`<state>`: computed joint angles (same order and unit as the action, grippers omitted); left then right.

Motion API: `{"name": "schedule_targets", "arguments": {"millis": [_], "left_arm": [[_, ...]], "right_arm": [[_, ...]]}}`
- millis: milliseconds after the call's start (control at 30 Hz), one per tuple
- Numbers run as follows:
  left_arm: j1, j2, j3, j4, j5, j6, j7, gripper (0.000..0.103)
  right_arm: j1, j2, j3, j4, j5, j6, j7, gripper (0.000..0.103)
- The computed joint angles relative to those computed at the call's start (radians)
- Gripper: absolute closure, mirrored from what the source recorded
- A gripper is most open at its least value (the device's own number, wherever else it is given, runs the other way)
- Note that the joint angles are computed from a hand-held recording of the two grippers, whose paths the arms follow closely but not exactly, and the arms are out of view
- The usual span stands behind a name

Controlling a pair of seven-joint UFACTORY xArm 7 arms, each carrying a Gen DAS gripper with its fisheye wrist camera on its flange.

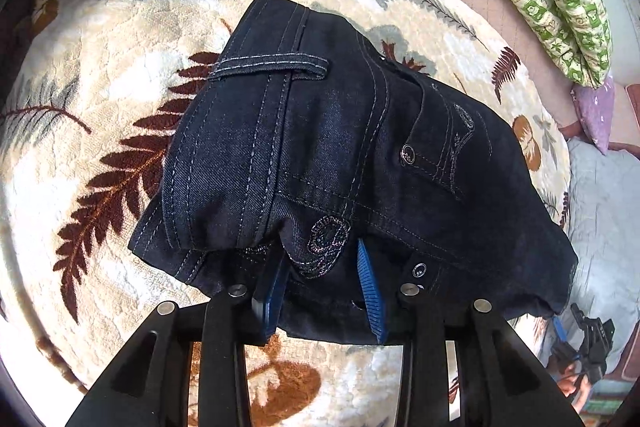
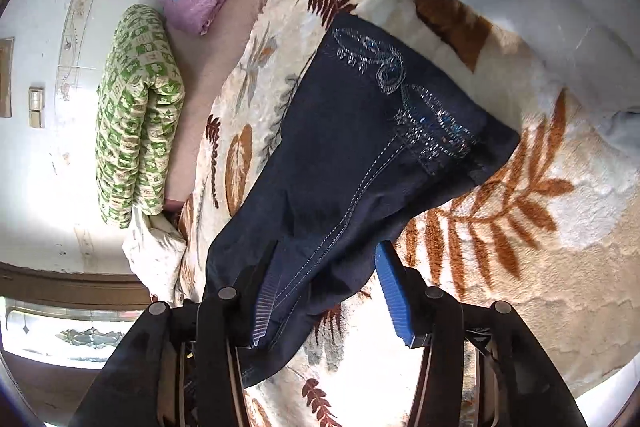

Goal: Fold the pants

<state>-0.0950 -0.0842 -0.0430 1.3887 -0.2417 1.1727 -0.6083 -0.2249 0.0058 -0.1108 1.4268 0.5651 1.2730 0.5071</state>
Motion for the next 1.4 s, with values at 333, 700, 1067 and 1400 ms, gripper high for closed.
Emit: {"name": "schedule_targets", "arguments": {"millis": [333, 700, 1067, 1400], "left_arm": [[-0.008, 0.072, -0.007, 0.076, 0.018, 0.03, -0.04, 0.083], [-0.016, -0.1, -0.003, -0.105, -0.065, -0.008, -0.019, 0.089], [-0.032, -0.144, -0.007, -0.151, -0.045, 0.029, 0.029, 0.085], [-0.076, -0.251, -0.064, -0.116, 0.108, 0.085, 0.042, 0.069]], "right_arm": [[0.035, 0.132, 0.043, 0.059, -0.111, -0.053, 0.115, 0.1], [-0.006, 0.065, 0.037, 0.052, -0.066, -0.034, -0.158, 0.1], [-0.035, -0.071, -0.038, -0.06, -0.04, 0.028, -0.146, 0.08], [-0.058, 0.098, -0.022, 0.14, -0.209, -0.031, -0.036, 0.042]]}}
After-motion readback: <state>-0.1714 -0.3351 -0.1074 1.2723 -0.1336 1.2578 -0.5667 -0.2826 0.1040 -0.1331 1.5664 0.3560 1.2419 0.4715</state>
